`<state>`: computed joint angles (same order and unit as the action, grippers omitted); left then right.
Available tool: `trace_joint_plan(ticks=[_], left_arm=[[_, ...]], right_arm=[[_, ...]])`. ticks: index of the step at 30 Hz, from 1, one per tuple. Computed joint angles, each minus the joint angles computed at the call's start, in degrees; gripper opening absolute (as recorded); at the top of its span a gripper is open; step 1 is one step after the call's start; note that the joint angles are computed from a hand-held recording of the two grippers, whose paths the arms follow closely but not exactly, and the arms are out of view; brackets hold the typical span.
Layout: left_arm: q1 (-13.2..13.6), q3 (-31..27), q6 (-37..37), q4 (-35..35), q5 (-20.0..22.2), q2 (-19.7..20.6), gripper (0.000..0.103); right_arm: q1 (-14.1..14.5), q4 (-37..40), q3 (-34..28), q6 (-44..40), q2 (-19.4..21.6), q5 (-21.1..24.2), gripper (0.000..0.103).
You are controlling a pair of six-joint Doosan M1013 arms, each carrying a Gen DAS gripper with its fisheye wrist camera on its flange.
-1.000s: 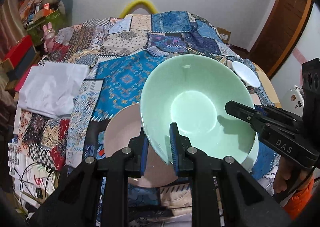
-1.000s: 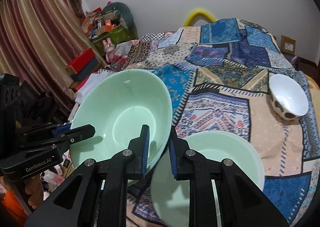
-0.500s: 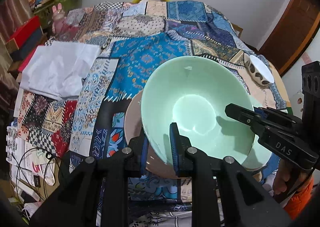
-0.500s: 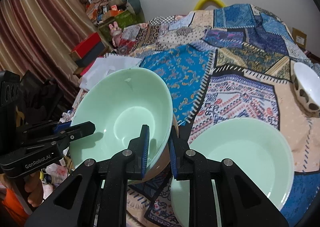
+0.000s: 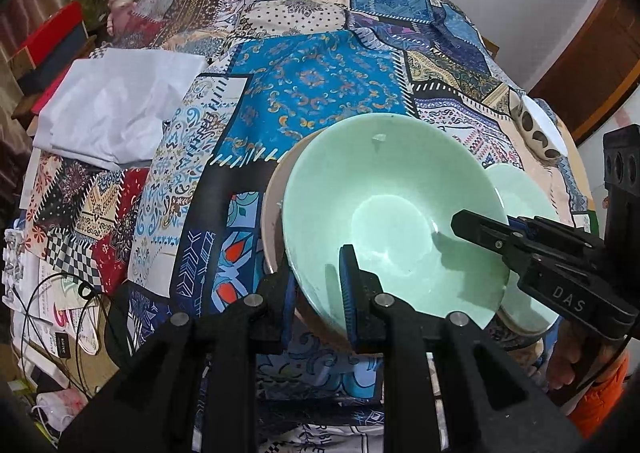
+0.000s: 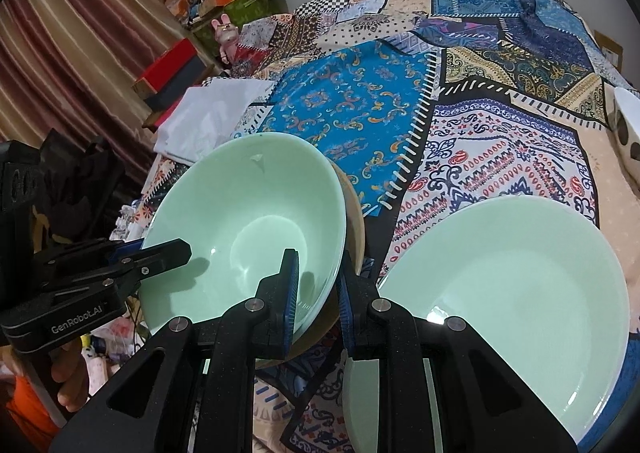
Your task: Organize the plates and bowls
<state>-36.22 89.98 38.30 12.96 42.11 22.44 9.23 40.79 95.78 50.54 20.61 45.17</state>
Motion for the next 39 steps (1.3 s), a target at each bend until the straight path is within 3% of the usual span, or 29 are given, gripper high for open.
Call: trace_joint_plan(ticks=[5, 15, 20, 29, 34, 39], left_arm=[[0.3, 0.5, -0.1, -0.7, -1.1, -0.1, 0.019], [-0.2, 0.0, -0.9, 0.9, 0.2, 0.6, 0.019], [-0.3, -0.4, -1.9, 1.7, 0.8, 0.8, 0.019], [-1.0, -3.2, -3.0, 5.3, 5.6, 2.0, 0.019], [-1.2, -4.5, -4.0, 7.1, 8.1, 2.5, 0.024], [-2.4, -5.7, -7.3, 14.0, 10.1, 2.4, 0.034]], right_arm=[[0.4, -1.7, -0.6, 0.1, 0.1, 0.3, 0.020], [1.1, -6.7, -0.1, -0.3, -1.1, -3.3, 0.022], [0.7, -5.3, 0.2, -1.8, -1.0, -3.2, 0.023], [-0.9, -0.5, 1.0, -5.2, -1.8, -2.1, 0.023], [-2.2, 1.9, 1.9, -7.7, -3.0, -2.7, 0.023], [-3.8, 4.0, 2.8, -8.9, -4.0, -3.5, 0.028]])
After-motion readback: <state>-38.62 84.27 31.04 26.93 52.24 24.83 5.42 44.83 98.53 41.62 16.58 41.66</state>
